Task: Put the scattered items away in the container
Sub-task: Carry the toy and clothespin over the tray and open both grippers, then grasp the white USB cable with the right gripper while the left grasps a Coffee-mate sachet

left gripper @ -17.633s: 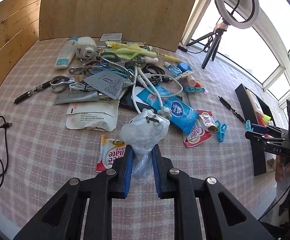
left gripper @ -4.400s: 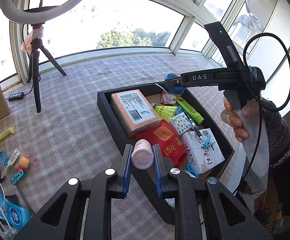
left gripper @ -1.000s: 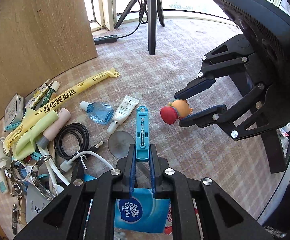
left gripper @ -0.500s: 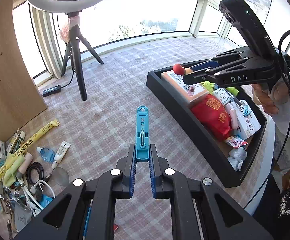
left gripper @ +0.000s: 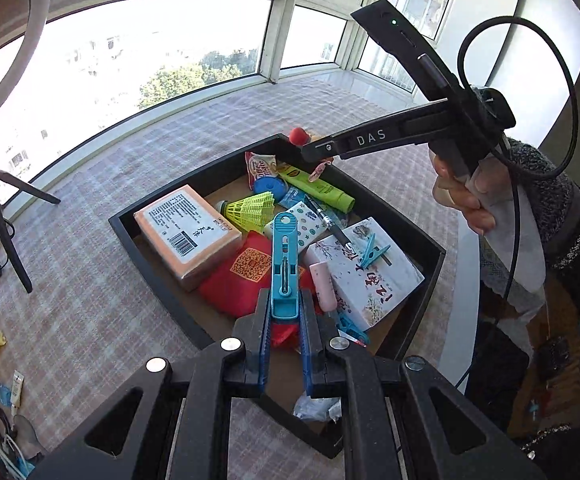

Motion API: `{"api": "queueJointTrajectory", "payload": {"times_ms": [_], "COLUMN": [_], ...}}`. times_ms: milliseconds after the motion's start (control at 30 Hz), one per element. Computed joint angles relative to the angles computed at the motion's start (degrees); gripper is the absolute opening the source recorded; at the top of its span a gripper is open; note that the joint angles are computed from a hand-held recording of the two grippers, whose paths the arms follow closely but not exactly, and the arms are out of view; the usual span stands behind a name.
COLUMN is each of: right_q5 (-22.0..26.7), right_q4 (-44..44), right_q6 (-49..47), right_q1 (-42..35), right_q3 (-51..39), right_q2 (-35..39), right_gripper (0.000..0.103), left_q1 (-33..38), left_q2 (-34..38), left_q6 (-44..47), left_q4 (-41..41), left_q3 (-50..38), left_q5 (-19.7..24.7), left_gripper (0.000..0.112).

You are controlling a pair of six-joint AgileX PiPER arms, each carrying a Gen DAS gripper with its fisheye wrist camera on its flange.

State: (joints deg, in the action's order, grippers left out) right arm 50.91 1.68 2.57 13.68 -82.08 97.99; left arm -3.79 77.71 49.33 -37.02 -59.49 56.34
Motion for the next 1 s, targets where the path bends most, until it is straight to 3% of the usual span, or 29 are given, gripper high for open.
{"api": "queueJointTrajectory", "payload": {"times_ms": [67, 100, 133, 333, 533, 800, 1000], "right_q5": [-0.04, -0.53, -1.53, -2.51, -2.40, -1.70, 0.97], "right_q4": [0.97, 0.29, 0.40, 1.98, 4.23, 6.23, 10.88], "right_q6": [-1.04, 0.03, 0.08, -2.00, -2.98, -2.60, -2.12], "right_q1": [-0.81, -0.80, -0.86, 1.47, 7.38, 18.03, 25.12], "right_q3": [1.00, 1.66, 2.50, 2.24, -0.51, -8.15, -18.78], "right_q2": [-0.51, -1.06, -1.88, -2.04, 1.40, 9.87, 18.38], "right_gripper": [0.039, 0.053, 0.058, 0.058, 0.059, 0.058, 0.058], "left_q1": [-4.01, -5.54, -6.29, -2.63, 10.72, 41.37, 66.36], "left_q2": [-0.24, -0.56, -1.38, -3.83, -6.28, -7.11, 0.36], "left_q6": [-3.81, -5.87, -6.80, -7.26, -2.71, 11.86, 22.74], "left_q4": [2.90, 4.47, 4.99, 5.14, 3.49, -0.33, -2.33], "left_q3": [0.38, 0.76, 1.63, 3.33, 5.59, 8.77, 7.33], "left_q5": [-2.80, -4.29, -5.93, -6.58, -4.65, 0.95, 5.05], "left_gripper": [0.030, 0.064, 0.075, 0.076, 0.076, 0.076, 0.070]}}
